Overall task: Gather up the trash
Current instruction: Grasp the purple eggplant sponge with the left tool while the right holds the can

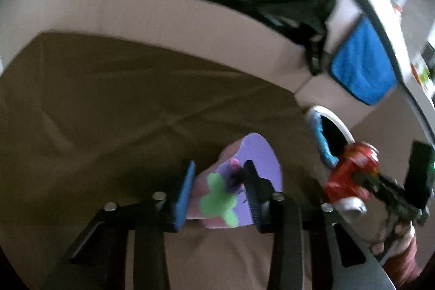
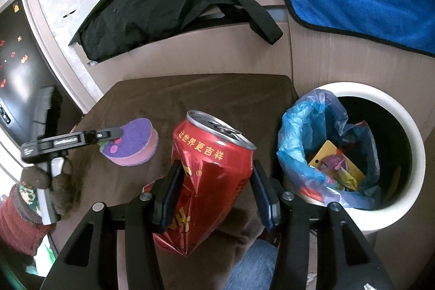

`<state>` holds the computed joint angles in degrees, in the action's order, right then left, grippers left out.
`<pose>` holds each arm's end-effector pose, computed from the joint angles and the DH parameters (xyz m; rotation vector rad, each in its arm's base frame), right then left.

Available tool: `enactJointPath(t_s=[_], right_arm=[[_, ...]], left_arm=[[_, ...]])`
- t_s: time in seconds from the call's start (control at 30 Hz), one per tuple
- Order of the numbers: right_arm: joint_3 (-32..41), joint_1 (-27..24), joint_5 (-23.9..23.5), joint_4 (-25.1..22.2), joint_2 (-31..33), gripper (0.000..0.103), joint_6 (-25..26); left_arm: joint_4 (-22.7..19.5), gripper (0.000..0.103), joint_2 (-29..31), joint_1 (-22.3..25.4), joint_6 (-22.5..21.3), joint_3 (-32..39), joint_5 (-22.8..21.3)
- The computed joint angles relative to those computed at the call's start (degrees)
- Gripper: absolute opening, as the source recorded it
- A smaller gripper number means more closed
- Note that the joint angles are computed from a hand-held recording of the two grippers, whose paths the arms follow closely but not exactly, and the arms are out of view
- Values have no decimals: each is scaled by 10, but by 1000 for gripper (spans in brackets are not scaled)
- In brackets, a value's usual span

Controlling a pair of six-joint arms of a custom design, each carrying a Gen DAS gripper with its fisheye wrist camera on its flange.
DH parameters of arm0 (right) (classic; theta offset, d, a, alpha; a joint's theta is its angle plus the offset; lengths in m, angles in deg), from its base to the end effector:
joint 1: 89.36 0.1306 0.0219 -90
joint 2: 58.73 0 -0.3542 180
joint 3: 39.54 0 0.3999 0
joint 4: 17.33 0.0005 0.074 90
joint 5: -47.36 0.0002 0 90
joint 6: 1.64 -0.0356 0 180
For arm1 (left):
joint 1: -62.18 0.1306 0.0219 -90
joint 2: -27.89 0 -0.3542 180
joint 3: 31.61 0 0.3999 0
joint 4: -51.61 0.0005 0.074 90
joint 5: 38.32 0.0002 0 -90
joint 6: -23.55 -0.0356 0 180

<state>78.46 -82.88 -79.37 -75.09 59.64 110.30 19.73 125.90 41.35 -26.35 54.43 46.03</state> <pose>0.6376 0.0933 0.3525 -0.8177 2.2932 0.7042 0.5069 -0.1897 0.3225 -0.4455 2.3266 -0.4108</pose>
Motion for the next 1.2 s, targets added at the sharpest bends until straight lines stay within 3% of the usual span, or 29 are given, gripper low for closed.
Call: enactJointPath(t_s=[0.2,0.33,0.4,0.47,0.53,0.63,0.7,0.97,1.07,1.2], right_arm=[[-3,0,5,0,-4,46,6],[-24,1,15,7,-17,46,20],[-38,0,15,10,-26,46,24],[-49,-2,11,13,-34,46,24],[-59,-3,6,16,-41,46,24],[-66,-3,3,18,-45,46,25],[-67,-1,1,19,-45,46,25],[-73,2,-1,24,-47,46,30],[-71,1,-5,23,-45,46,28],[-72,-1,-10,24,-44,46,26]], left_arm=[[-28,34,-18,-65,-65,0,-46],[-28,35,-17,-87,-70,0,-63],[-21,35,-20,-92,-56,-4,-78],[-17,42,-27,-94,-26,-12,-125],[-15,63,-32,-92,12,-20,-158],[-15,74,-24,-75,58,-23,-128],[-18,75,-8,-65,73,-14,-98],[-40,75,46,-48,104,36,-71],[-44,63,42,-43,118,35,-56],[-57,44,38,-51,108,43,-89]])
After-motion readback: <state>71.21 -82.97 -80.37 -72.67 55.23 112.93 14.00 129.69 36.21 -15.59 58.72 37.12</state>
